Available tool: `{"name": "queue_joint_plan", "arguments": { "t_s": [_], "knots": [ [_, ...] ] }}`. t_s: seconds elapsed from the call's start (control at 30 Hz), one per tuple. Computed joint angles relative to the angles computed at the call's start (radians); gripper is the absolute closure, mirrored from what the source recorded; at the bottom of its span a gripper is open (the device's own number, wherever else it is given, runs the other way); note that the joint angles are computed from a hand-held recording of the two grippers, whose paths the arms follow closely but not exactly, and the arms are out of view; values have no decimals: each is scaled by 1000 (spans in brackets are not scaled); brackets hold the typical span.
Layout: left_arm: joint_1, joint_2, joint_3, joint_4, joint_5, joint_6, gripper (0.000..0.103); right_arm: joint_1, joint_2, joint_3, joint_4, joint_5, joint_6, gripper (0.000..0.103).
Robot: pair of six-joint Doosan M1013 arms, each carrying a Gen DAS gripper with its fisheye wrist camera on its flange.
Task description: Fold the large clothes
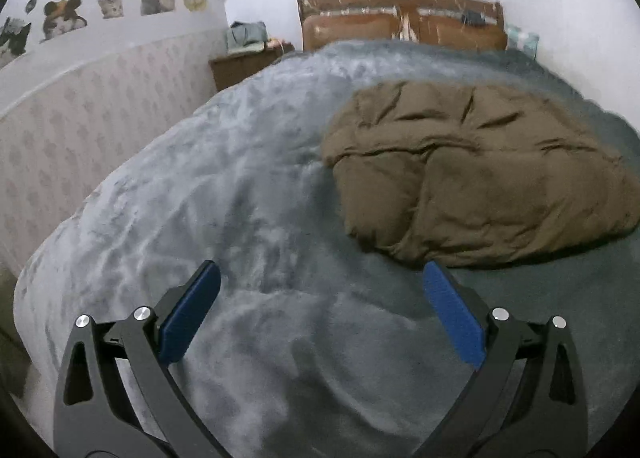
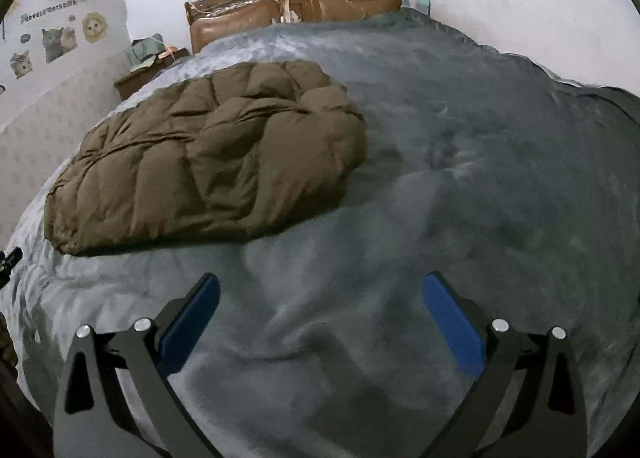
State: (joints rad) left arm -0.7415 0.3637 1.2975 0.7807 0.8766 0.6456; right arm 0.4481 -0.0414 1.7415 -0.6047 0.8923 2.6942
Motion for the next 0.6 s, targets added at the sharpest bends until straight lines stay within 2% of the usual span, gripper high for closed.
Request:
{"name": "queue_joint_plan", "arguments": {
  "t_s": [0.07, 0.2, 0.27, 0.33, 0.37, 0.47, 0.5, 0.53, 0.57, 0.6],
  "knots": [
    [19, 4, -17, -5, -7, -18, 3, -25, 5, -17, 0, -5, -3, 2],
    [75, 65, -155, -111, -21, -2, 3, -84, 45, -92, 4, -31, -32, 2],
    [103, 110, -234, -167, -37, 60, 3, -128, 75, -139, 47, -63, -63, 2],
    [119, 202, -403, -218, 58, 158, 3, -160, 120, -203, 86, -55, -128, 2],
    [128, 226, -450, -264, 70, 195, 3, -175, 151, -244, 93, -40, -170, 2],
    [158, 334, -650, -472, 168, 357, 3, -225, 217, -327, 215, -20, -292, 2],
    [171, 379, -719, -587, 212, 435, 3, -240, 238, -347, 271, -12, -339, 2],
    [178, 411, -761, -649, 262, 482, 3, -252, 260, -364, 316, 9, -374, 2],
    [177, 454, -819, -661, 342, 507, 3, -261, 291, -385, 372, 47, -409, 2],
    [184, 484, -834, -725, 394, 532, 3, -274, 311, -389, 448, 74, -458, 2]
  ]
}}
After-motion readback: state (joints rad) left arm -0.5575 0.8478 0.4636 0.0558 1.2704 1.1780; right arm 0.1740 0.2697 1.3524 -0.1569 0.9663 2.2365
